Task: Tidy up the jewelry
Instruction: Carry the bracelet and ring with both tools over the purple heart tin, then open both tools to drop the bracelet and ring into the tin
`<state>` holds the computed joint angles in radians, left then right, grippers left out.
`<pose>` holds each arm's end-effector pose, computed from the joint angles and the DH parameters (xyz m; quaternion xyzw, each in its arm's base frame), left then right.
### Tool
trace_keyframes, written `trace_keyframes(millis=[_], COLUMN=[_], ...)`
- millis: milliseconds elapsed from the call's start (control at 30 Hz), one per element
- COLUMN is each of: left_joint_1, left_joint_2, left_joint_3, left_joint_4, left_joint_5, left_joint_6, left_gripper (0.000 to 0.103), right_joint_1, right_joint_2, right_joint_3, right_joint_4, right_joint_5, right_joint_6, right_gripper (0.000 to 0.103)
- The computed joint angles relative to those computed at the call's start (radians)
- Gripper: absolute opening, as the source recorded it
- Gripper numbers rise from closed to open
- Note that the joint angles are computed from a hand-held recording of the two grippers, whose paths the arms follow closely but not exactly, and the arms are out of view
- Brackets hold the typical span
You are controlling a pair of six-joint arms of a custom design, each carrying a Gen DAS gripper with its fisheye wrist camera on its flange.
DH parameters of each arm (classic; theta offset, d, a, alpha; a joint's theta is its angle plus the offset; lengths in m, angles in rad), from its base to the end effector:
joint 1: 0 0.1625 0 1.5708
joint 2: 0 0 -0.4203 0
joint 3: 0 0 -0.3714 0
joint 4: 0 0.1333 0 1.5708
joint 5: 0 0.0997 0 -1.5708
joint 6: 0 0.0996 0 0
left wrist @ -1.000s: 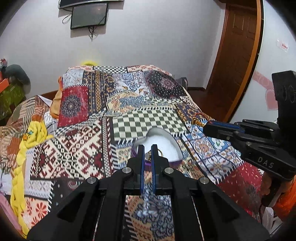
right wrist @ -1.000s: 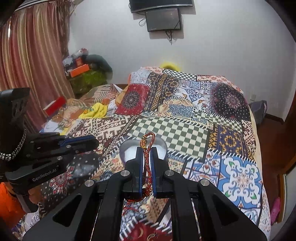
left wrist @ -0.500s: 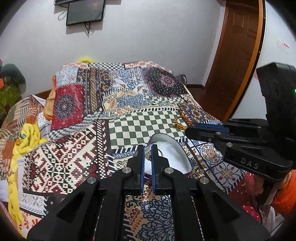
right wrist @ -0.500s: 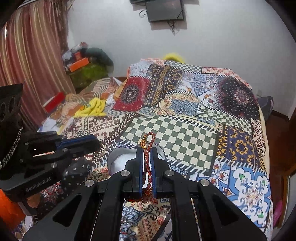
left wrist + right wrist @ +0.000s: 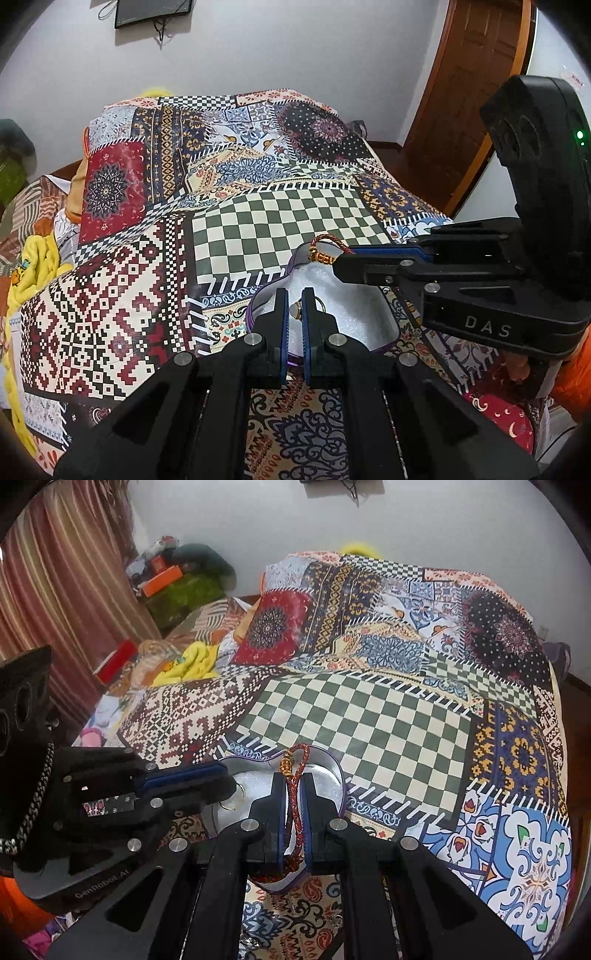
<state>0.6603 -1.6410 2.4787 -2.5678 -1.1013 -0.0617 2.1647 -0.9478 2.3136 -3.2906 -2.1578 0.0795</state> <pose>-0.1525 -0.3442 0.2339 0.3823 0.8911 -0.1767 0.1688 0.3127 -0.3235 0.0970 0.1904 -0.9242 0.2532 0.2131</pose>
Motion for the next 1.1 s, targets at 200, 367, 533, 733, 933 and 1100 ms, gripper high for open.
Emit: trace_keyframes(millis=[200, 367, 533, 733, 933, 1100], left_joint_1=[0.010, 0.008, 0.003, 0.001, -0.021, -0.051], left_joint_2=[0.012, 0.012, 0.007, 0.002, -0.027, -0.065], left_joint_3=[-0.001, 0.001, 0.002, -0.001, -0.002, 0.002], left_joint_4=[-0.004, -0.009, -0.004, 0.013, 0.046, 0.082], left_joint_5=[0.001, 0.004, 0.000, 0.003, 0.030, 0.057], left_joint_6=[0.000, 0.003, 0.014, 0.014, -0.007, -0.026], left_gripper=[0.005, 0.005, 0.005, 0.005, 0.005, 0.006], right_joint_1=[-0.017, -0.020, -0.019, -0.014, 0.000, 0.031], right_joint_2=[-0.002, 0.001, 0.003, 0.005, -0.002, -0.020], right_joint_3=[-0.010, -0.017, -0.022, -0.036, -0.039, -0.037], right_joint_4=[0.045, 0.066, 0.076, 0.135, 0.171, 0.187], right_joint_5=[0.021, 0.017, -0.003, -0.020, -0.047, -0.084], right_joint_6=[0.001, -0.008, -0.014, -0.016, 0.007, 0.032], right_gripper=[0.007, 0.007, 0.007, 0.007, 0.008, 0.009])
